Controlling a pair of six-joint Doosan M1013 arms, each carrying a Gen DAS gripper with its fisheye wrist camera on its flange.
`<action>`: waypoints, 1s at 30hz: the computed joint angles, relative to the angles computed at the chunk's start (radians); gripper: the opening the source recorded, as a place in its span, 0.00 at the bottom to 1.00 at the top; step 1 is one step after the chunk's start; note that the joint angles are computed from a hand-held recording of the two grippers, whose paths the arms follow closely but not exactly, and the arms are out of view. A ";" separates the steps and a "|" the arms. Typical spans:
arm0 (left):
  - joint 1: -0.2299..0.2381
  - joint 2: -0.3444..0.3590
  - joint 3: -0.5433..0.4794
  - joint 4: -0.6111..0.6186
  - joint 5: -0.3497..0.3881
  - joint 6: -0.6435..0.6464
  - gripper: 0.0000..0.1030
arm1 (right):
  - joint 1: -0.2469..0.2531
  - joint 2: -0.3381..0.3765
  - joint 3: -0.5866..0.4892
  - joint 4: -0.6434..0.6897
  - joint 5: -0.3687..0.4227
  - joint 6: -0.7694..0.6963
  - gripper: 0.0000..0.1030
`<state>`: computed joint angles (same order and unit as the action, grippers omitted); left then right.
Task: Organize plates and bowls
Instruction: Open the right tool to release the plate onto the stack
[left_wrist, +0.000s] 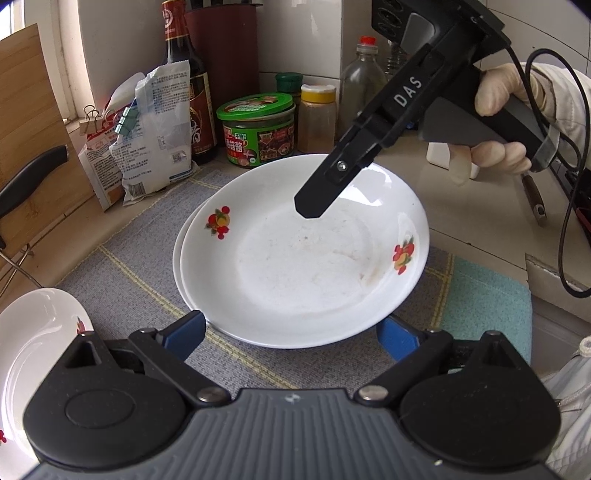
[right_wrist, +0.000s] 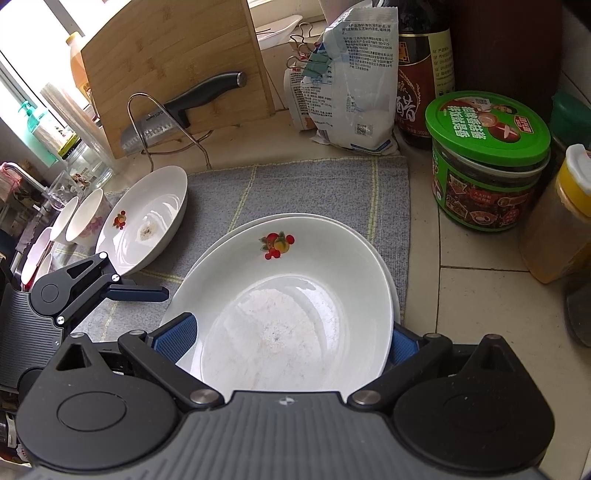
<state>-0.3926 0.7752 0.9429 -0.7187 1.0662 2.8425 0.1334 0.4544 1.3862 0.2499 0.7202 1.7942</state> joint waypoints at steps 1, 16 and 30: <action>0.000 -0.002 0.003 -0.001 -0.003 0.003 0.95 | 0.001 0.000 -0.001 -0.006 0.002 0.005 1.00; 0.000 -0.007 0.011 -0.009 -0.012 0.011 0.95 | 0.037 0.007 -0.034 -0.171 0.078 0.098 1.00; 0.000 -0.011 0.020 -0.011 -0.025 0.021 0.95 | 0.062 0.007 -0.040 -0.267 0.131 0.153 1.00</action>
